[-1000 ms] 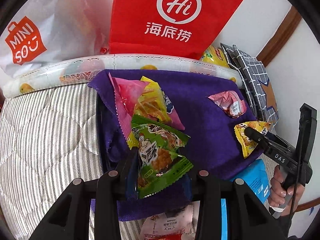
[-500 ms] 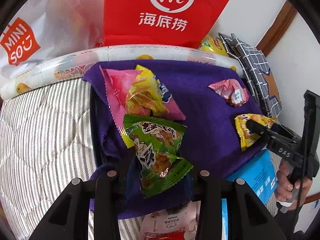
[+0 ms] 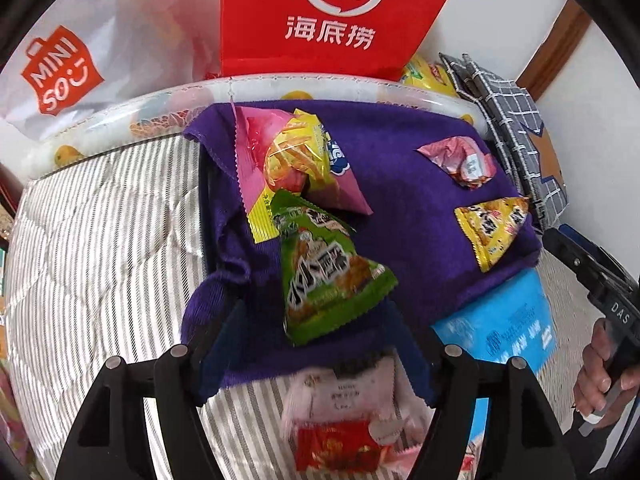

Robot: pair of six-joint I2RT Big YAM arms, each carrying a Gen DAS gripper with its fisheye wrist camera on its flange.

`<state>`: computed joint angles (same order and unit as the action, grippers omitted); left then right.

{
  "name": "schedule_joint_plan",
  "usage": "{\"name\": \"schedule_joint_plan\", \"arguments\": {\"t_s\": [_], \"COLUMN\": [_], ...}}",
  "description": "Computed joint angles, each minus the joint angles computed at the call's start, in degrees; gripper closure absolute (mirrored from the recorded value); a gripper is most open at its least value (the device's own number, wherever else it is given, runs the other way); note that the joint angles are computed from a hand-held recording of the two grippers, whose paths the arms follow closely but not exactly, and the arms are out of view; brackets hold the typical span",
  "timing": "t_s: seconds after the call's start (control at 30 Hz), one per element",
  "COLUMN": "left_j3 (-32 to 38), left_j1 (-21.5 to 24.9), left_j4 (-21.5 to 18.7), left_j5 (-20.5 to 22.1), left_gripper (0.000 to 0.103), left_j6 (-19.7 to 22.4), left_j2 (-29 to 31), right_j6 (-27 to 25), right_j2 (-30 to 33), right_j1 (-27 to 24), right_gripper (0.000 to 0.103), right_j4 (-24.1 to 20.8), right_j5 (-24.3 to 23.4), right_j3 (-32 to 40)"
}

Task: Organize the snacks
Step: 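Lower both bags onto the purple towel and open both tools, then move both open tools back toward the loose snacks beside the tissue pack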

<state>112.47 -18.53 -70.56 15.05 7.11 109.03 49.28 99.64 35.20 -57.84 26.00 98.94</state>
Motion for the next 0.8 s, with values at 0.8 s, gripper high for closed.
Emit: {"name": "schedule_joint_plan", "arguments": {"t_s": [0.8], "left_j3": [-19.6], "left_j1": [2.9], "left_j4": [7.6], "left_j5": [3.8], "left_gripper": [0.032], "left_j6": [-0.9], "left_j2": [-17.1], "right_j6": [7.3], "right_j2": [-4.0], "right_j1": [10.1], "right_gripper": [0.044], "right_j4": [-3.1], "right_j5": [0.9], "right_j3": [-4.6]}}
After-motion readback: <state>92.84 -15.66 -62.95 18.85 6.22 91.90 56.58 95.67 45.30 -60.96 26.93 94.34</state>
